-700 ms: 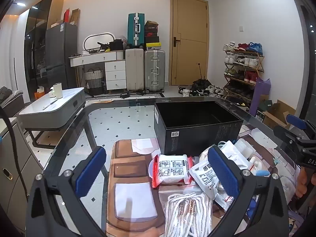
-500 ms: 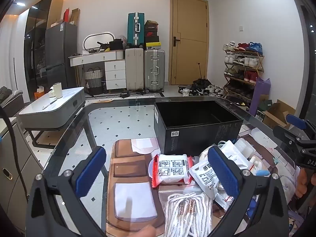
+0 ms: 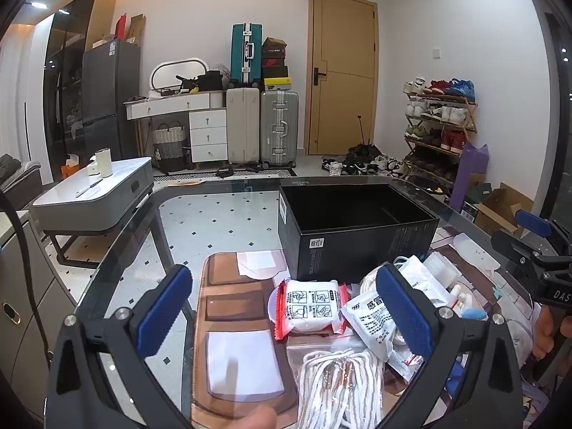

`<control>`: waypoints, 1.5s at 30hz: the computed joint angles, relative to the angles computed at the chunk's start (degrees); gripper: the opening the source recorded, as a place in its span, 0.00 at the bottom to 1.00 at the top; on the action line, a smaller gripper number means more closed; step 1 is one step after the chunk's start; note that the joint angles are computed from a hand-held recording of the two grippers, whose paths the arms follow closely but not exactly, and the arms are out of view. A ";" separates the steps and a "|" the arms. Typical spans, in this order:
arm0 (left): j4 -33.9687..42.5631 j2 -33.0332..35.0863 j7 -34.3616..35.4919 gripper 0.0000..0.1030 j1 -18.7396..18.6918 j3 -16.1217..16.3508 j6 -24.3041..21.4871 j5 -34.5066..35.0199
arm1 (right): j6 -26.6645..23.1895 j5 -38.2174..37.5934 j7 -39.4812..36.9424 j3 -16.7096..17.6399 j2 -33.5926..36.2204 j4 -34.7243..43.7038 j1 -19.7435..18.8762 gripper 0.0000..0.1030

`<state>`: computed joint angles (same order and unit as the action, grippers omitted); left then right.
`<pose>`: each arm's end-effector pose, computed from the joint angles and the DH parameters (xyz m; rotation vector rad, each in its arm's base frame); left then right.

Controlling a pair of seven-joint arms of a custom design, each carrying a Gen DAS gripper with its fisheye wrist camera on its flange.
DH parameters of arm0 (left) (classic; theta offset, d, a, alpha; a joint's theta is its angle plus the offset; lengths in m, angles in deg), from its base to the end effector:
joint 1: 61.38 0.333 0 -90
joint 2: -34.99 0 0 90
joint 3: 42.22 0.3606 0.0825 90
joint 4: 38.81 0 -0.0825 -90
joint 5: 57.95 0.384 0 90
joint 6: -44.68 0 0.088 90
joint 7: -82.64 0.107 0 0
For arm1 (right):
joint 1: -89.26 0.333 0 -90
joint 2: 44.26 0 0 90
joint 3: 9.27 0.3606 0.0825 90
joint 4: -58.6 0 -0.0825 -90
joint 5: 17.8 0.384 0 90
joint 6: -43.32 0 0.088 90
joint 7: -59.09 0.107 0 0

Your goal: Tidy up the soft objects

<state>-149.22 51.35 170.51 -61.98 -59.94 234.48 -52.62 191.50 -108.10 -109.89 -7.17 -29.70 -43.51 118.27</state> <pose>0.6409 -0.1963 0.5303 -1.3269 1.8354 -1.1842 0.5682 0.3616 0.5012 -1.5116 1.5098 -1.0687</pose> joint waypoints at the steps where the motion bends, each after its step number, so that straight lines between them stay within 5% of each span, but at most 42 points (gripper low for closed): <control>1: -1.17 -0.65 -0.46 1.00 1.49 -1.11 0.78 0.43 | 0.11 0.06 0.02 -0.02 0.00 0.02 -0.05 1.00; 12: -1.05 0.43 -2.79 1.00 8.18 -7.51 1.01 3.64 | 0.31 -0.19 0.02 0.09 -0.02 -0.01 -0.14 1.00; 45: -1.41 0.01 -3.88 1.00 7.43 -6.53 1.33 5.88 | 1.73 0.92 -1.59 -0.35 0.45 0.51 -0.27 1.00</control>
